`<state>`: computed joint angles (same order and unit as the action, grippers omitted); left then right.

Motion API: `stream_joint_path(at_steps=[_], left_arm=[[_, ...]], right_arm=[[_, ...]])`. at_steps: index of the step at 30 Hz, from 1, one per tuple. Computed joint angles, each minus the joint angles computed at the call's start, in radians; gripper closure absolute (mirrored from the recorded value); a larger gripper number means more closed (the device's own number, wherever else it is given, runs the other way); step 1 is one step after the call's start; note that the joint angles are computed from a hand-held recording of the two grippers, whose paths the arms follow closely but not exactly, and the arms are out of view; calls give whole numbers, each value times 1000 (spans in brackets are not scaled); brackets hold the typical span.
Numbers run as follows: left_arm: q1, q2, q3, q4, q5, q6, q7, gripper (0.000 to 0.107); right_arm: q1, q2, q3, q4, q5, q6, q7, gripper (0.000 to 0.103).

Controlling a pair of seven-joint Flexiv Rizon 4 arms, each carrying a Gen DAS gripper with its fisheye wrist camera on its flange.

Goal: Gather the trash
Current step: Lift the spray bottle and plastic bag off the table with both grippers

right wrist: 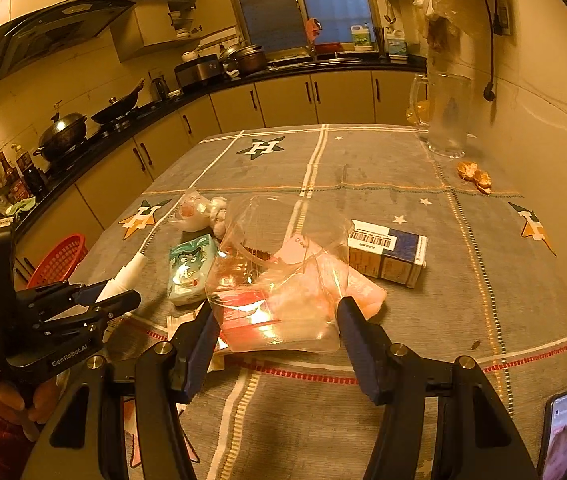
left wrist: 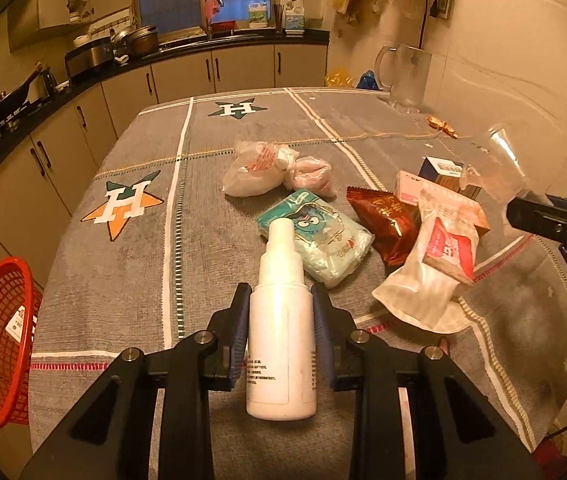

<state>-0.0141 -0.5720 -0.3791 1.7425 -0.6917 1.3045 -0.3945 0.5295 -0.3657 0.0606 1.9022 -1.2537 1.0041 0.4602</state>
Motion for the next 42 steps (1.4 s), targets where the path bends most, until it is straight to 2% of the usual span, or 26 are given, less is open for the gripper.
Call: stream_joint_path(at_steps=[13,42], left_arm=[[19,24,-32,36,-40,21,43,78],[9,38,-12,41,-112,8,84,78]], right_arm=[[8,-15,-3,-18,2,8,-19,39],[23,-38,-18,-49,21,20,-58,39]])
